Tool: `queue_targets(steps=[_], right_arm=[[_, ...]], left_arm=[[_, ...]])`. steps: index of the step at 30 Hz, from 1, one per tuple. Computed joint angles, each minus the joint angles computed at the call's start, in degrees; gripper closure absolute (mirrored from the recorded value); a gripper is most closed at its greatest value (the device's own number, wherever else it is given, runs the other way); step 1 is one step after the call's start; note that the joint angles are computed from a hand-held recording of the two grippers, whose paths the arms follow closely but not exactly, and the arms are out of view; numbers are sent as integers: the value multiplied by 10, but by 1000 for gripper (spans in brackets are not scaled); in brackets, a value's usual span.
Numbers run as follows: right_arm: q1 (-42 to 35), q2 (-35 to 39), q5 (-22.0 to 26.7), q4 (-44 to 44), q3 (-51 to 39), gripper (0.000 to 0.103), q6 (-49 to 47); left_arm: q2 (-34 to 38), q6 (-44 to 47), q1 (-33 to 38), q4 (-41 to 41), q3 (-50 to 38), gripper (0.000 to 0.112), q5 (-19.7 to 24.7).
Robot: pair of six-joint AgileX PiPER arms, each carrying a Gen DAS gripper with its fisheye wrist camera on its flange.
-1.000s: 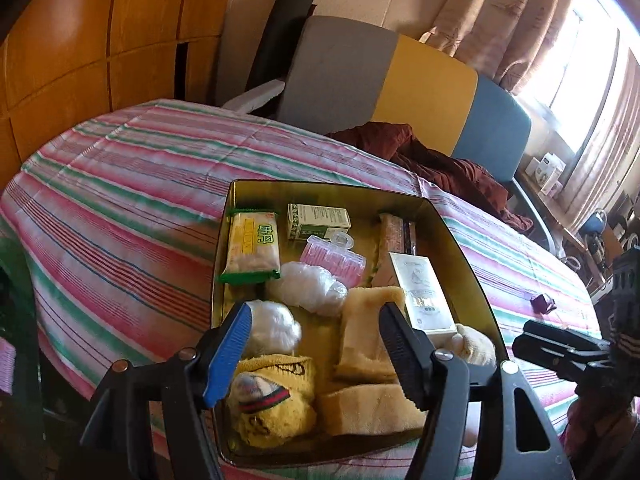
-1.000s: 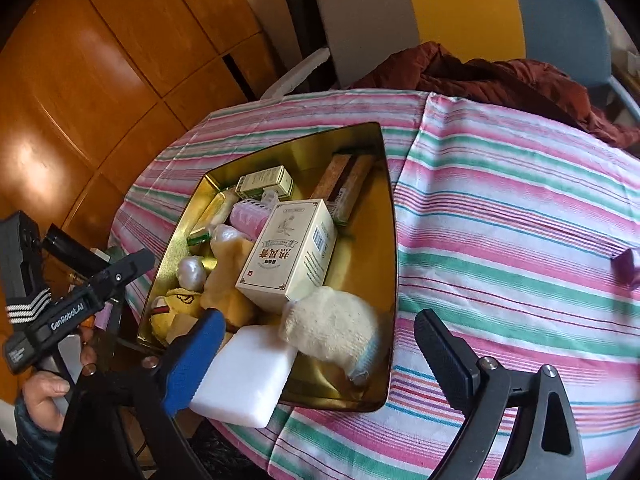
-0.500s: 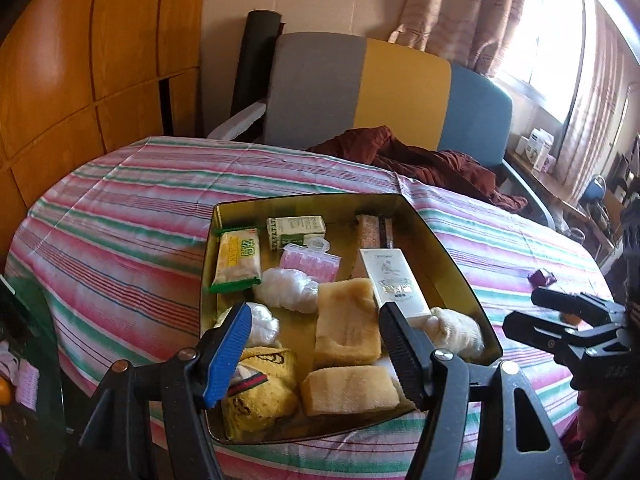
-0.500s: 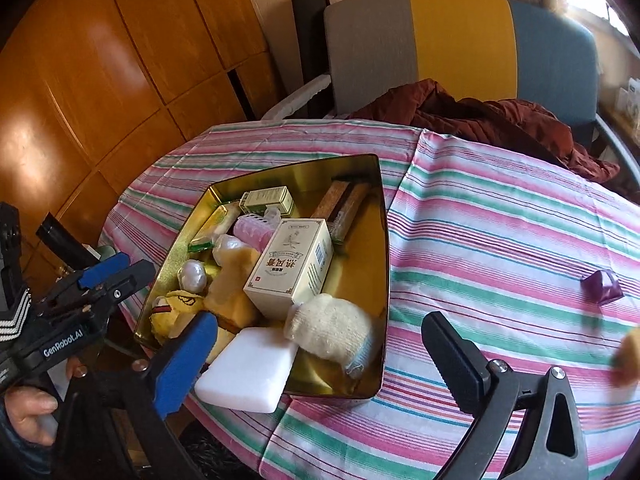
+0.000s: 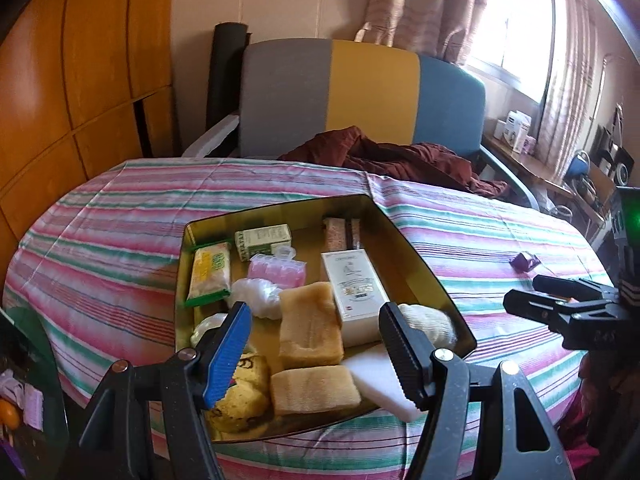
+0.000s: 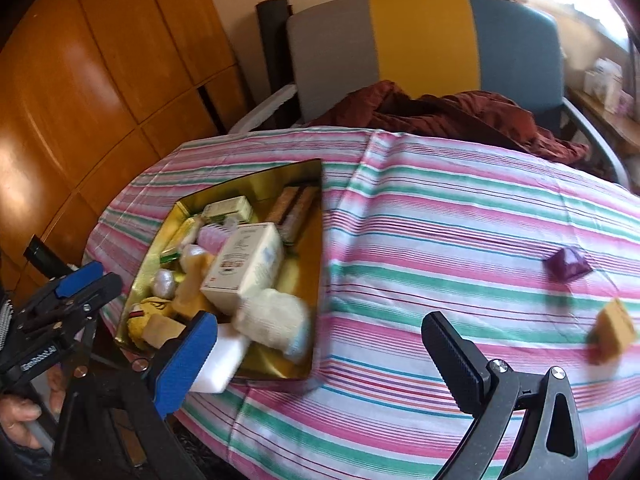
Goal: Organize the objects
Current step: 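Move both open grippers back toward the purple packet and yellow sponge, then grasp the yellow sponge with the right gripper while the left grasps the purple packet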
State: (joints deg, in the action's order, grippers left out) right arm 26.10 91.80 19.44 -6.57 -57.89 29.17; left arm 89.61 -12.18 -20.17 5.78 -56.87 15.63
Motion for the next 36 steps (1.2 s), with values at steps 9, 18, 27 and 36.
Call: queue_targets(steps=[9, 18, 27, 36], right_arm=[[-84, -55, 1, -9, 64, 0, -5], [-224, -111, 24, 28, 104, 0, -81], [-455, -118, 45, 135, 105, 0, -234], [-489, -11, 22, 169, 73, 0, -334]], left_arm=[[17, -14, -43, 38, -37, 45, 29], [41, 45, -81, -6, -88, 45, 56], [86, 120, -112, -93, -166, 45, 108], [172, 142, -181, -100, -304, 45, 188]])
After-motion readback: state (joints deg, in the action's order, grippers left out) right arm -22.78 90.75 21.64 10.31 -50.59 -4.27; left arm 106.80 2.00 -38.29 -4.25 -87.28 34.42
